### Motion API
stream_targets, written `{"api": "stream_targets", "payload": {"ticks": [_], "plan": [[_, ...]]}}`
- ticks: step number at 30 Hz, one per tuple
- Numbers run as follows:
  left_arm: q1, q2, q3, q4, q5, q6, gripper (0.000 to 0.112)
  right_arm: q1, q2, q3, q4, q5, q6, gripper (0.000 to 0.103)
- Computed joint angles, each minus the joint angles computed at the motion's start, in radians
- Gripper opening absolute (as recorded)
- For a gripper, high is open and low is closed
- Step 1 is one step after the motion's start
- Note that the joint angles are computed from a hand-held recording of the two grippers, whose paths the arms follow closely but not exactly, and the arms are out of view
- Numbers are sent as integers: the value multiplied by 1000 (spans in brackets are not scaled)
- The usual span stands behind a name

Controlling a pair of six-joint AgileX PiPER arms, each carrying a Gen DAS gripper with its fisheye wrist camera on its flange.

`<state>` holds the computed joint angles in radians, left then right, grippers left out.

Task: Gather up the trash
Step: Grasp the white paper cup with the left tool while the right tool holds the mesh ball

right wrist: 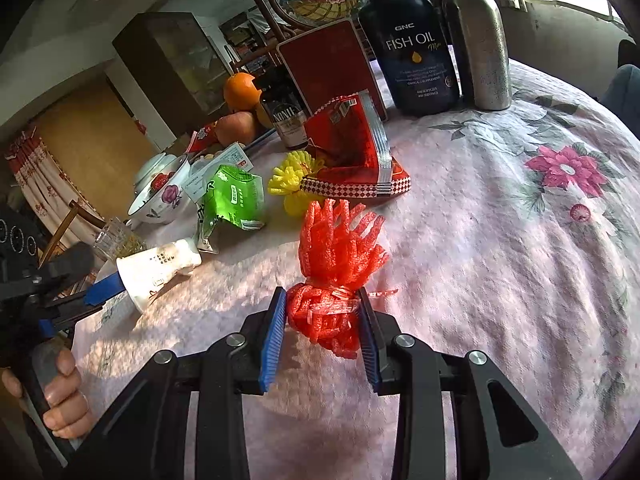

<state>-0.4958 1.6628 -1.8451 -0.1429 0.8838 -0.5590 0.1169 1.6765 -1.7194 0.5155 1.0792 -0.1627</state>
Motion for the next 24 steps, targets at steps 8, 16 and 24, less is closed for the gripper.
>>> {"api": "stream_targets", "payload": {"ticks": [8,16,24], "plan": [[-2,23,-36,200,144,-295,95,-4,4,-6,-6,10,-7,35],[-35,67,-84,311,226,-364,77,7,16,-17,-20,15,-1,35],[-36,120,-131,333,296,-359,59,15,11,-11,-25,7,-9,35]]}}
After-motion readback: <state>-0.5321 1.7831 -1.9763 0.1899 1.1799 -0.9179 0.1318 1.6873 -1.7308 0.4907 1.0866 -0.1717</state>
